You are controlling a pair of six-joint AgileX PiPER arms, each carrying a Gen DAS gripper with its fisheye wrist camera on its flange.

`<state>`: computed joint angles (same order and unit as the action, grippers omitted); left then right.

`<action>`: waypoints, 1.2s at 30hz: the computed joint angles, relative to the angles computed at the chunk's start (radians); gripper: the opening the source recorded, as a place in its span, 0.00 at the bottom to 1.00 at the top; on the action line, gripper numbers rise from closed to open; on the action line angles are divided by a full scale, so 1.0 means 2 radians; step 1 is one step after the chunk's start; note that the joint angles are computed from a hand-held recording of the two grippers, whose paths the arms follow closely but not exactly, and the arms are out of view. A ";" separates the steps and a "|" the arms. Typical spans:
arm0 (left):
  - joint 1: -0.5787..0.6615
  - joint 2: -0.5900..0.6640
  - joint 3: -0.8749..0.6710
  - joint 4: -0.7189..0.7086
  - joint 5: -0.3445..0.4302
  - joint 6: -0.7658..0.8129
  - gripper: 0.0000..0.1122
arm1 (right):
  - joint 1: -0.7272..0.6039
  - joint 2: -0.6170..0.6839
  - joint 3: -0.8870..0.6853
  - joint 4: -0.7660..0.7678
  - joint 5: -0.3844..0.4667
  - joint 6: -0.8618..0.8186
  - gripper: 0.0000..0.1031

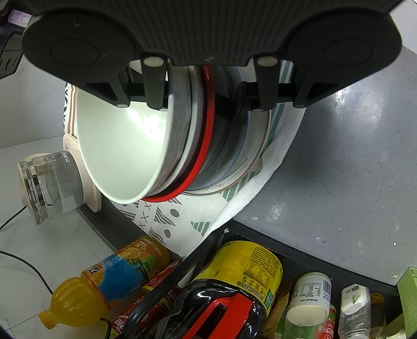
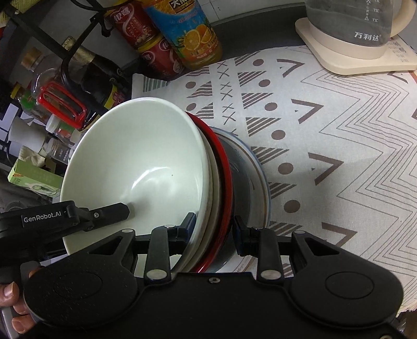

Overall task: Organize plates and bowls
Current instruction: 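Lift the red bowl stack and lower it onto the plate stack, then open both grippers and withdraw from the stacked dishes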

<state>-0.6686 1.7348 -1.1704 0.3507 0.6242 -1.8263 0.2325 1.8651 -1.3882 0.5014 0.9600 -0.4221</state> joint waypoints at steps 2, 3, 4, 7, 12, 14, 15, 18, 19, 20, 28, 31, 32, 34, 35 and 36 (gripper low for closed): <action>0.003 0.002 -0.002 -0.014 0.000 0.018 0.31 | 0.001 0.000 0.000 -0.001 0.000 0.004 0.31; 0.005 0.004 -0.007 -0.023 0.005 0.033 0.31 | 0.003 0.000 -0.001 -0.005 -0.001 0.009 0.32; 0.007 0.006 -0.014 -0.034 0.012 0.054 0.31 | 0.007 -0.001 -0.001 -0.010 -0.002 0.012 0.33; 0.010 0.008 -0.020 -0.041 0.018 0.086 0.33 | 0.014 -0.003 0.001 -0.015 -0.007 0.016 0.37; 0.021 -0.010 -0.022 -0.061 0.036 0.138 0.59 | 0.009 -0.014 0.014 -0.005 -0.017 0.027 0.44; 0.015 -0.020 -0.026 -0.040 0.049 0.138 0.78 | 0.008 -0.028 0.021 -0.001 -0.017 0.031 0.60; 0.012 -0.024 -0.028 -0.029 0.053 0.137 0.80 | 0.009 -0.036 0.024 -0.001 -0.018 0.027 0.70; 0.006 -0.030 -0.032 -0.020 0.058 0.144 0.82 | 0.016 -0.063 0.034 -0.015 -0.023 0.032 0.90; 0.004 -0.029 -0.036 -0.021 0.063 0.147 0.82 | 0.015 -0.069 0.036 -0.015 -0.023 0.032 0.90; 0.001 -0.030 -0.038 -0.018 0.068 0.147 0.82 | 0.013 -0.075 0.038 -0.013 -0.023 0.032 0.91; -0.051 -0.046 -0.065 0.030 0.134 0.097 0.85 | -0.009 -0.119 0.074 0.011 -0.036 0.013 0.98; -0.081 -0.051 -0.074 0.059 0.162 0.076 0.85 | -0.025 -0.145 0.094 0.024 -0.037 -0.008 0.99; -0.093 -0.051 -0.080 0.069 0.179 0.065 0.85 | -0.032 -0.154 0.102 0.030 -0.036 -0.019 0.99; -0.114 -0.052 -0.091 0.083 0.207 0.049 0.85 | -0.044 -0.174 0.116 0.036 -0.037 -0.034 0.99; -0.125 -0.053 -0.095 0.089 0.219 0.044 0.86 | -0.048 -0.185 0.122 0.037 -0.036 -0.037 1.00; -0.137 -0.053 -0.101 0.095 0.232 0.038 0.86 | -0.056 -0.197 0.128 0.041 -0.032 -0.046 1.00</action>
<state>-0.9433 1.6297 -1.3721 0.5401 1.0884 -1.7501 0.1210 1.4712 -1.1315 0.5831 0.8961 -0.5140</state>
